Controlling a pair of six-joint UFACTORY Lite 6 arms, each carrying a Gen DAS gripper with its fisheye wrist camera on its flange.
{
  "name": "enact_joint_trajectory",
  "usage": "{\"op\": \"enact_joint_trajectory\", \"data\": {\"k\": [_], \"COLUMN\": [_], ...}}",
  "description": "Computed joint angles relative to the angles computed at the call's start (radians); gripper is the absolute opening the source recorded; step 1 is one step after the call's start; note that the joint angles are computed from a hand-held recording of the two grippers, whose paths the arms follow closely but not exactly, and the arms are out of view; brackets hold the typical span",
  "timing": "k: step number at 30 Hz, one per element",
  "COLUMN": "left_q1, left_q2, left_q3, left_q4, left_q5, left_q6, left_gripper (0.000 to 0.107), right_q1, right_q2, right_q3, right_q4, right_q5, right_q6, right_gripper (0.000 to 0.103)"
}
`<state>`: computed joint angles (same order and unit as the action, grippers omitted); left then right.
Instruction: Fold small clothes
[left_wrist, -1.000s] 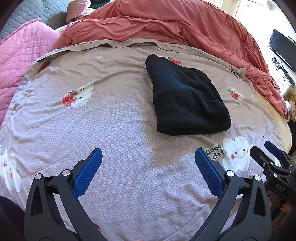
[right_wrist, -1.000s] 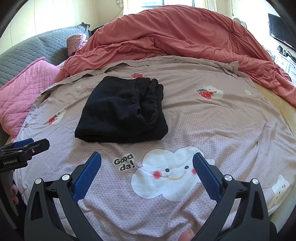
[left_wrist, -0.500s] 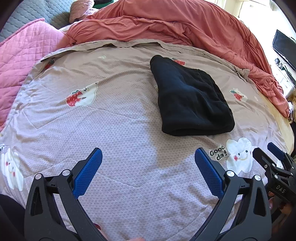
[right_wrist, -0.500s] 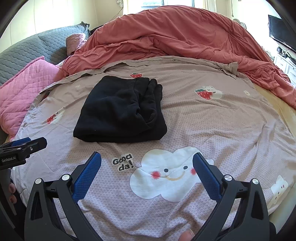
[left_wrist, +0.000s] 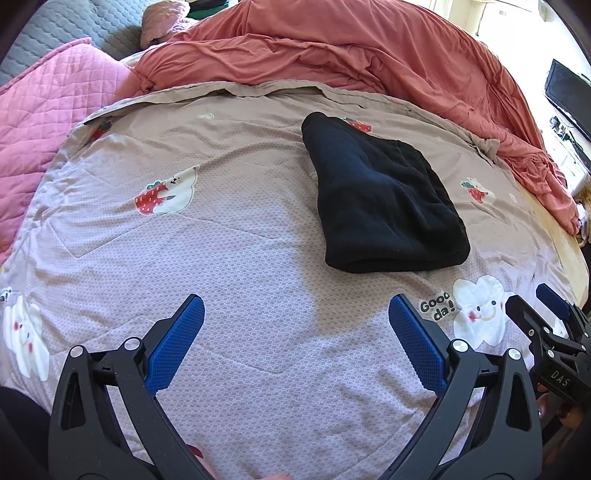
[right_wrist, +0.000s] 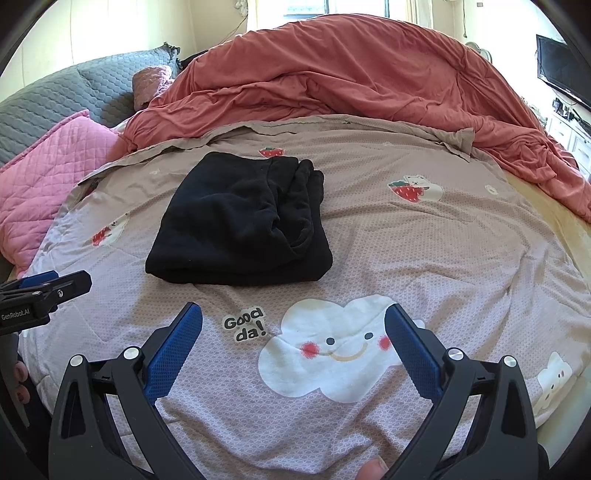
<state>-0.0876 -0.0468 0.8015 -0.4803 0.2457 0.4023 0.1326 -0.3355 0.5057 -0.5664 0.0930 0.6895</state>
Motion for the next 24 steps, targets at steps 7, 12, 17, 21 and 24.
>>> {"op": "enact_joint_trajectory", "data": {"k": [7,12,17,21,24], "left_q1": [0.004,0.0,-0.001,-0.004,-0.001], "left_q2": [-0.006,-0.008,-0.01,-0.007,-0.003], "left_q3": [-0.002,-0.003,-0.006,-0.004,-0.002], "left_q4": [0.007,0.033,0.047,0.068,0.064], "left_q5": [0.003,0.004,-0.002,-0.011,-0.009], "left_q6": [-0.002,-0.027,-0.041,-0.064,-0.059], "left_gripper": [0.094,0.094,0.094,0.094,0.094], "right_q1": [0.004,0.01,0.006,0.011,0.01], "right_q2": [-0.002,-0.001,0.0,-0.001,0.0], "right_q3": [0.002,0.002,0.003,0.001,0.002], "right_q4": [-0.035,-0.075,-0.058,-0.091,-0.092], "right_q5": [0.003,0.007,0.005,0.007,0.006], "right_q6": [0.034,0.082,0.059,0.097,0.098], "right_gripper": [0.099,0.099,0.099,0.099,0.099]}}
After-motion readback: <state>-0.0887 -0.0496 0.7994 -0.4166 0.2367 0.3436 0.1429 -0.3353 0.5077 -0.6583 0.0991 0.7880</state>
